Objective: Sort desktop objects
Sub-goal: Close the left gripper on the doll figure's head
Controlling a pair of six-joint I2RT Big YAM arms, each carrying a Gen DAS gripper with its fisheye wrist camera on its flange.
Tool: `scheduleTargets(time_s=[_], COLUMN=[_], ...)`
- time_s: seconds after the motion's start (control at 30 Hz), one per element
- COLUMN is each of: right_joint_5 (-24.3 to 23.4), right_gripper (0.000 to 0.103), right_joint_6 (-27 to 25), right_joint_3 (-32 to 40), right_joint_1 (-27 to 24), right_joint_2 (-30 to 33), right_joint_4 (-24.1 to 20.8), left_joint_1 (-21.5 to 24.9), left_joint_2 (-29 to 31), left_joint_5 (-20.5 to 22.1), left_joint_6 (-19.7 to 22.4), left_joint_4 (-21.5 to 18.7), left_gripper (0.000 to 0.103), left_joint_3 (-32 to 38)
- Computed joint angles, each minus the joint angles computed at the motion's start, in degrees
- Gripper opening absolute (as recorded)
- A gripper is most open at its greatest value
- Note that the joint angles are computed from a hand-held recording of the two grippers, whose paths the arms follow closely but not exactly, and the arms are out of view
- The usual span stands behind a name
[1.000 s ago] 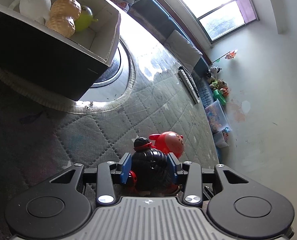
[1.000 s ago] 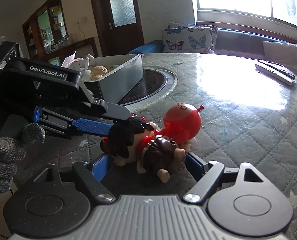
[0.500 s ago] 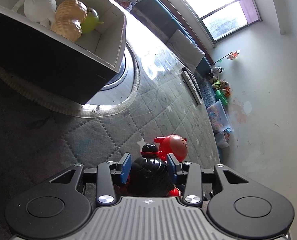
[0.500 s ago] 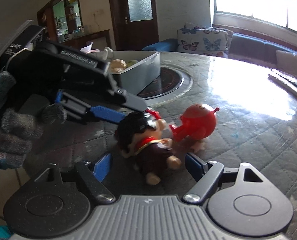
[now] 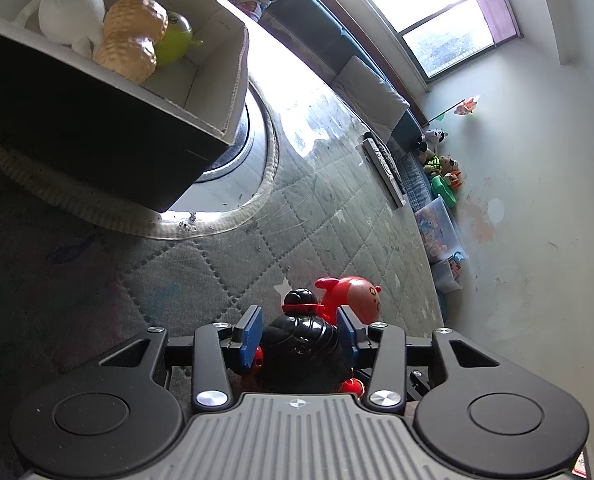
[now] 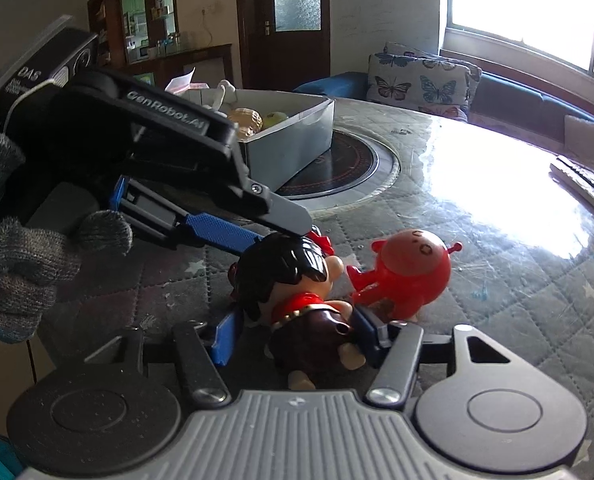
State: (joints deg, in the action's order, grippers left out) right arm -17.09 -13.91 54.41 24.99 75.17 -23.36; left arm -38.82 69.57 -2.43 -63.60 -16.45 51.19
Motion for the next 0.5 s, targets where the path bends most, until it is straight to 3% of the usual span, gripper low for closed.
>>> scheduleTargets(time_s=[0.3, 0.37, 0.5], right_joint_5=[1.8, 1.8, 1.9], right_gripper=[0.056, 0.054, 0.054], right_joint_6=[-1.5, -1.4, -0.7], right_joint_3=[-0.1, -0.2, 0.0], right_joint_1=[1.0, 1.3, 1.7], right_joint_2=[-0.6, -0.9, -1.0], right_joint_4=[-0.8, -0.9, -1.0], left_joint_1=[-0.8, -1.1, -0.9], left_joint_2=[-1.0, -1.9, -4.1], left_joint_5=[-1.7, -2.5, -2.2], left_joint_6=[1.6, 2.1, 2.3], left_joint_4=[-0.2, -0.6, 0.4], left_gripper=[0.042, 0.032, 0.028], left_joint_3=[-0.4, -0.7, -1.8])
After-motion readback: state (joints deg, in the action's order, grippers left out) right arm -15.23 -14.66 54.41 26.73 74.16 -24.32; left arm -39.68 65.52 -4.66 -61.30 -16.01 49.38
